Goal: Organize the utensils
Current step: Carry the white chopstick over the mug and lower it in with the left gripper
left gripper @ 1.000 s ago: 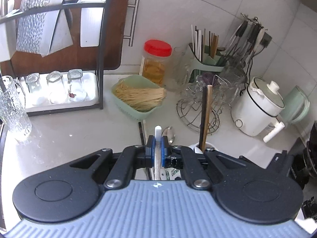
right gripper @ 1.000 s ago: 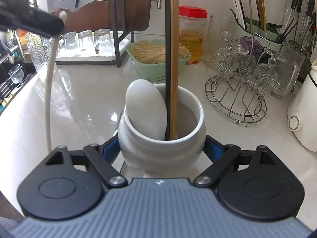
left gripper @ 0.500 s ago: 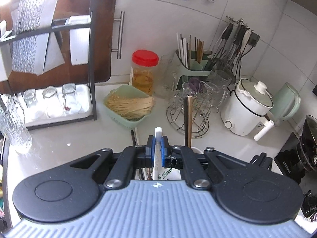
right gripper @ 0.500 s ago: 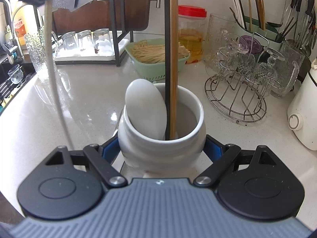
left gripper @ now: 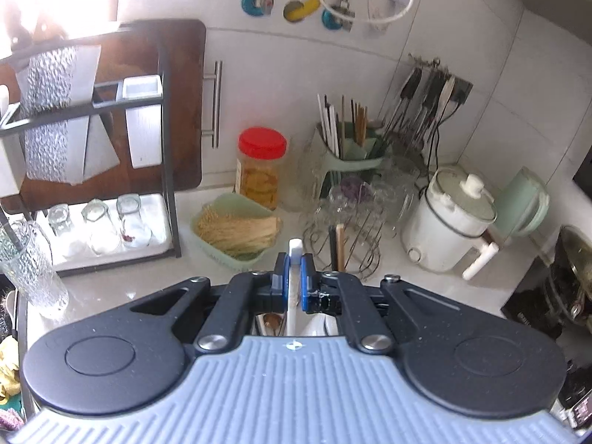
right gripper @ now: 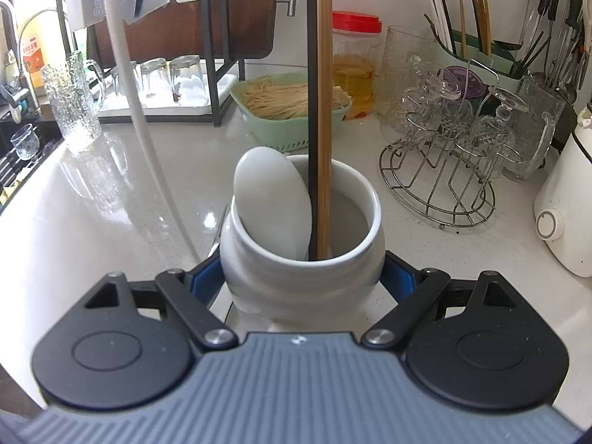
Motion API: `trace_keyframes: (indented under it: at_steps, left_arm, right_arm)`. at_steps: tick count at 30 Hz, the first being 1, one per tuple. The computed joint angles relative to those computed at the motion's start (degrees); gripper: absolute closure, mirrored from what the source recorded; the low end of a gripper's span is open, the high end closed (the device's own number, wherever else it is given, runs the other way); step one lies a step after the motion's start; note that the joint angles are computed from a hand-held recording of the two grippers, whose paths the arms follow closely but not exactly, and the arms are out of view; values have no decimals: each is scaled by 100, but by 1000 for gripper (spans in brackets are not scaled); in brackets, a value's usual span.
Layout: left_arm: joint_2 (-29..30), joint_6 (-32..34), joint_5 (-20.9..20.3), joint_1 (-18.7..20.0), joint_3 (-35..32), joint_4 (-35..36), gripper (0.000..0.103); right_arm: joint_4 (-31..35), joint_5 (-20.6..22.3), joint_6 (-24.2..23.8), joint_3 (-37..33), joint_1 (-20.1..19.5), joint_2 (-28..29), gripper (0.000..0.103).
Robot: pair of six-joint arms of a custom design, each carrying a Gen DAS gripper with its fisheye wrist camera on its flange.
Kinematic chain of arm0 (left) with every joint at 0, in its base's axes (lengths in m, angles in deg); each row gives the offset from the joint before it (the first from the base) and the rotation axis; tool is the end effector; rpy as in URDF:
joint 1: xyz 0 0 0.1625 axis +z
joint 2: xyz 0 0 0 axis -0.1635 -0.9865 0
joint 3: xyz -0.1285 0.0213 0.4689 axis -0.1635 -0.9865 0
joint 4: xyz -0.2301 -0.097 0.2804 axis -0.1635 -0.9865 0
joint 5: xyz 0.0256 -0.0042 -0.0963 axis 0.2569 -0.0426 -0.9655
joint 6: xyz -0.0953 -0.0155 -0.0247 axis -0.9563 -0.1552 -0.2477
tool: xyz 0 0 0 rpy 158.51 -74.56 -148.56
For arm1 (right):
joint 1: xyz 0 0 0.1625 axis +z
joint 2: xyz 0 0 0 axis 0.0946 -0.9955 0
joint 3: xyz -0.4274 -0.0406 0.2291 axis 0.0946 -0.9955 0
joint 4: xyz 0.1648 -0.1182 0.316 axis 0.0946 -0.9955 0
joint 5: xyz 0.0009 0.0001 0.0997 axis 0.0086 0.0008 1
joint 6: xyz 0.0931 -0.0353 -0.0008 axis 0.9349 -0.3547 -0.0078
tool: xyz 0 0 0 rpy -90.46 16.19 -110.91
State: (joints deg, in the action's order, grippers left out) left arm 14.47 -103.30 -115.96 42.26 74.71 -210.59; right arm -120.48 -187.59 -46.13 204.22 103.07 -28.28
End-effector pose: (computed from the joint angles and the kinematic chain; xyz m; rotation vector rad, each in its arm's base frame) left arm -0.4281 -0.5204 0.3385 0.5784 2.4722 -0.9753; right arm 0.2558 -0.5192 0.2528 0.7759 -2.3010 0.6876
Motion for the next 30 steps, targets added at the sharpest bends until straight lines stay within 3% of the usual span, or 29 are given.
trace_keyframes:
  at_steps: [12, 30]
  left_arm:
    - [115, 469, 53, -164, -713, 89, 96]
    - [711, 1104, -422, -206, -1388, 24, 96]
  right_arm:
    - [15, -47, 24, -15, 22, 17, 12]
    - [-10, 91, -92, 8, -25, -8, 12]
